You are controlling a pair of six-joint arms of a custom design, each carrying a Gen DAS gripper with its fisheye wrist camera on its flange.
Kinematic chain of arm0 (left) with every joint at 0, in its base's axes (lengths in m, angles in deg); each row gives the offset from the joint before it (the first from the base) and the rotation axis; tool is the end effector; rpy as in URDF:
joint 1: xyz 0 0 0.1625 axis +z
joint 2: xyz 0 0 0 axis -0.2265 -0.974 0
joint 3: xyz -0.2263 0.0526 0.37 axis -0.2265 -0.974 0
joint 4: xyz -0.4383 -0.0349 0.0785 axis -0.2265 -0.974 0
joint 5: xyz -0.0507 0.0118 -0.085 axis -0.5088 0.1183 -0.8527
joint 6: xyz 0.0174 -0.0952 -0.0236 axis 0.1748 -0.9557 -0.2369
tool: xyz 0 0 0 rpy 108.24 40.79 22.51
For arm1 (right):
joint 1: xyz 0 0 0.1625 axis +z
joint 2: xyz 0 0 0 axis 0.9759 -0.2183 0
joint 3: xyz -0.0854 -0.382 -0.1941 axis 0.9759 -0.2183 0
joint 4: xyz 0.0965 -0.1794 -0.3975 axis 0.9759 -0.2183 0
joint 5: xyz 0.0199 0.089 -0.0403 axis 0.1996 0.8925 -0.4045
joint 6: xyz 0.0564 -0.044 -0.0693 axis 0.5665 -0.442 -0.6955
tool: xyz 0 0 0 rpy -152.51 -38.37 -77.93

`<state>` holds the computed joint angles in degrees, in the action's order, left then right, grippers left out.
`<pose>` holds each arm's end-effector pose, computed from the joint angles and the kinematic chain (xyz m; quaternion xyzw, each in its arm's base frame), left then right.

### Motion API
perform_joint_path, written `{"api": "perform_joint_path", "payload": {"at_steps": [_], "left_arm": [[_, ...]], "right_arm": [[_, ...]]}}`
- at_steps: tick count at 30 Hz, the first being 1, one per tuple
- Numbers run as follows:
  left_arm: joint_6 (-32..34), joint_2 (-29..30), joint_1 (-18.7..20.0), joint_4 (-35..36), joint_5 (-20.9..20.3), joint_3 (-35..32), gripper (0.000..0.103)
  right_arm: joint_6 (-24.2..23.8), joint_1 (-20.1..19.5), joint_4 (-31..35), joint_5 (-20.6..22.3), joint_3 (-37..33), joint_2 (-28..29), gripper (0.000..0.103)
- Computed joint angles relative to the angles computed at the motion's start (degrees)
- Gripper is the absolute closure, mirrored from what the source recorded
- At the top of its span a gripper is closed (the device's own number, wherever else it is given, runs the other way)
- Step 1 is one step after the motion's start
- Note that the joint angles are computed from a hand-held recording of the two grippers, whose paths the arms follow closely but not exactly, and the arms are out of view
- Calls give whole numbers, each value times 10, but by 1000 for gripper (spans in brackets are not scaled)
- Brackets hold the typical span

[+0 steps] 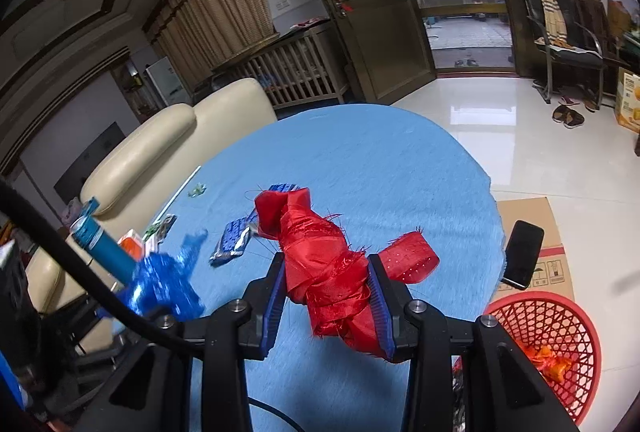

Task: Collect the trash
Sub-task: 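Carry the blue bag with the left tool while the right tool carries the red mesh bag to the basket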

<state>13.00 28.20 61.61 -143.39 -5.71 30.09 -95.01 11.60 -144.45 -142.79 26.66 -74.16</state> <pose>-0.3539 -0.7281 0.0601 0.1947 0.8387 -0.3560 0.3631 0.1131 -0.8319 0.3088 0.2336 -0.9221 0.2883 0.1096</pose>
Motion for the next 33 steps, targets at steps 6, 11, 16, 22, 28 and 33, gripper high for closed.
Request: {"api": "perform_joint_path", "payload": {"at_steps": [6,11,16,22,28,33], "left_arm": [[21,6,12,11,-28,-12,56],[39,6,21,4,-52,-18,56],[47,2,25,17,-75,-19,56],[68,-2,23,16,-83,-13,56],[63,-7,14,5,-72,-2,56],[16,-9,6,32,-57,-2,56]], "right_arm": [[20,6,10,-27,-36,28,62],[30,14,7,-54,-45,40,62],[40,21,-5,-78,-42,41,62],[56,21,-37,-83,-16,27,62],[52,20,-38,-81,-10,17,62],[35,16,-35,-51,-2,6,62]]}}
